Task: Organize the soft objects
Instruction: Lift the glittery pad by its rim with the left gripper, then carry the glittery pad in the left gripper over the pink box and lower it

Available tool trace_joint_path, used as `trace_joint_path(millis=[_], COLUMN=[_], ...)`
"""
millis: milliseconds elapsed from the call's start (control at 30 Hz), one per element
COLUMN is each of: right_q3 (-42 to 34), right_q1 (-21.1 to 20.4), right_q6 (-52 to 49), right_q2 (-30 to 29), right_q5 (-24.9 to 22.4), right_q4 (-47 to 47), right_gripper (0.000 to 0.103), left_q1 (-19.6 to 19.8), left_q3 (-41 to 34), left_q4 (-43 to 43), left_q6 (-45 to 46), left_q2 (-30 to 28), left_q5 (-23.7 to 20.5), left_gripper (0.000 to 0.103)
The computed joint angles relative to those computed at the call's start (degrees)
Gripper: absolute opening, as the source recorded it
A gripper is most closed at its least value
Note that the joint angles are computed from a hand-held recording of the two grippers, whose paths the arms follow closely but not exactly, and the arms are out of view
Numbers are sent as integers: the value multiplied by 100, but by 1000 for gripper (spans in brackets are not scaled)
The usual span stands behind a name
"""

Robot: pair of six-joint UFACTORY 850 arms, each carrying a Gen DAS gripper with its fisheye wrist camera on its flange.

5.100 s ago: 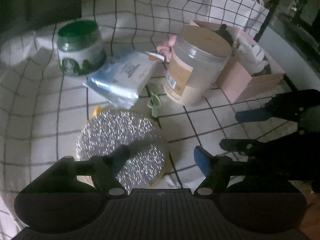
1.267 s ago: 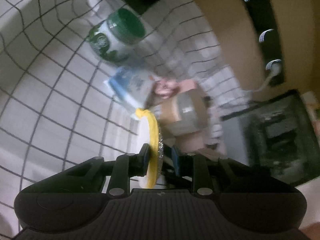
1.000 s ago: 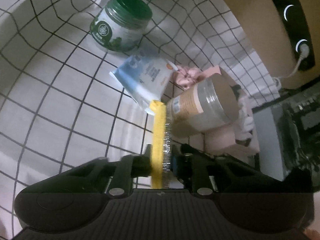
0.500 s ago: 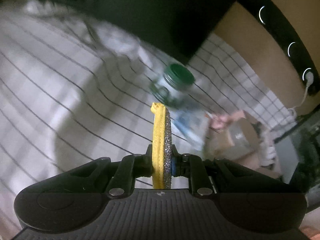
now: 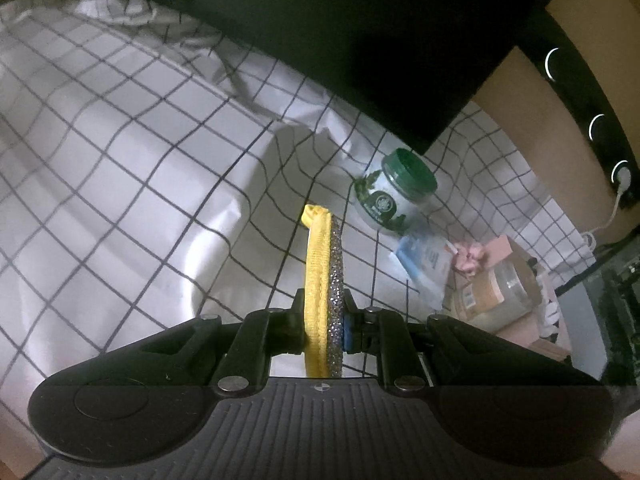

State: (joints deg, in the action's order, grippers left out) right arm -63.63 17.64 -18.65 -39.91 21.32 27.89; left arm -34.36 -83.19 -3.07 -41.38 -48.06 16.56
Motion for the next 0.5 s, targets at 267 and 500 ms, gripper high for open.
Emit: trace_joint_path(millis=[267, 500], right_q3=[198, -33], right_q1=[200, 82], right_q6=[-513, -251], right_q2=[391, 750], right_q5=[123, 317], right_q4=[-56, -734], right_gripper=[9, 9], left_q1=[82, 49], left_q3=[-249, -930], left_q4=[1032, -627], left_q6=[-956, 1245], left_q2=[-195, -207], left_q5=[84, -38], left_gripper=[18, 18])
